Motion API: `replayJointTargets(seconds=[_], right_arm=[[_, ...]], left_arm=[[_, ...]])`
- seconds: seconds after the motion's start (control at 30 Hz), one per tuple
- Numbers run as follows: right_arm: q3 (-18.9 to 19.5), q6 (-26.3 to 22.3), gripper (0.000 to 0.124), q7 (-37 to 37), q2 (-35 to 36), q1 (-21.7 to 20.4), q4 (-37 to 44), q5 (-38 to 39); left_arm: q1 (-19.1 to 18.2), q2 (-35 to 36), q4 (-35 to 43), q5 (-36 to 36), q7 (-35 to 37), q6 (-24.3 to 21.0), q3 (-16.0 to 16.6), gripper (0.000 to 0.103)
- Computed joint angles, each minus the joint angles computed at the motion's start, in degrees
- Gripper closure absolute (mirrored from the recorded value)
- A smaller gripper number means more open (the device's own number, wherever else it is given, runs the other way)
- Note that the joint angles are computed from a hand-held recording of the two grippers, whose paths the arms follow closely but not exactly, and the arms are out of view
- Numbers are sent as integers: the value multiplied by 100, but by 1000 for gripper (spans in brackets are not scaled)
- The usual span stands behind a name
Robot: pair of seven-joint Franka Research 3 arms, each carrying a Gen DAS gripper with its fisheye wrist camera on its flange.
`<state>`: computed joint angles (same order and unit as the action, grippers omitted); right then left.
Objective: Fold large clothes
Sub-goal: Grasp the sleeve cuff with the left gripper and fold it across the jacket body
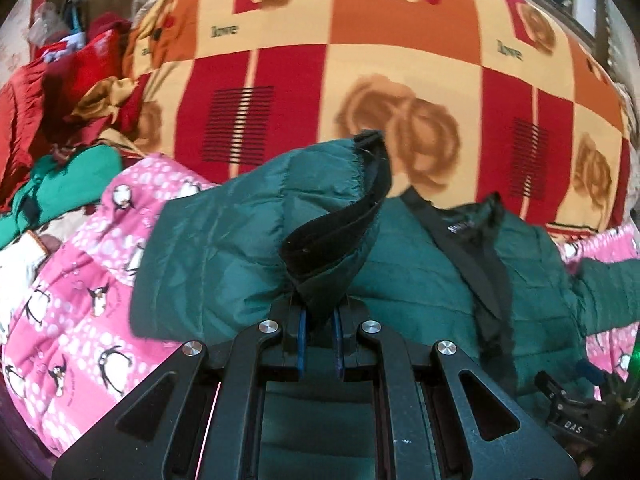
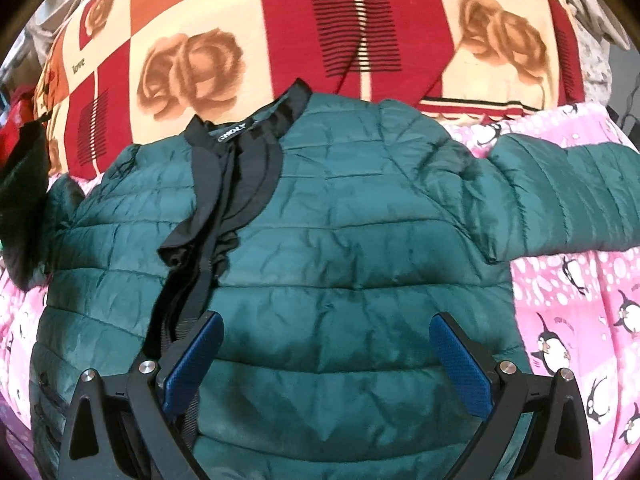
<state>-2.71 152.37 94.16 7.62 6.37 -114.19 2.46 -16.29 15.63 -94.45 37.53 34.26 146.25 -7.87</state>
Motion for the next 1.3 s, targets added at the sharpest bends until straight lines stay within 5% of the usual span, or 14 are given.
replayJointTargets(seconds=[0.5, 0.73, 1.3], right_arm=[[-106, 43, 21, 60, -25, -169, -109, 28], [-192, 109, 21, 267, -55, -187, -144, -406], [-181, -3, 21, 64, -146, -406, -273, -94]], left_arm=[[-433, 497, 766, -290, 540, -234, -176, 94], [-627, 879, 1281, -658, 961, -311, -248, 94], [-1026, 2107, 2903, -1730, 2007, -703, -365, 94]])
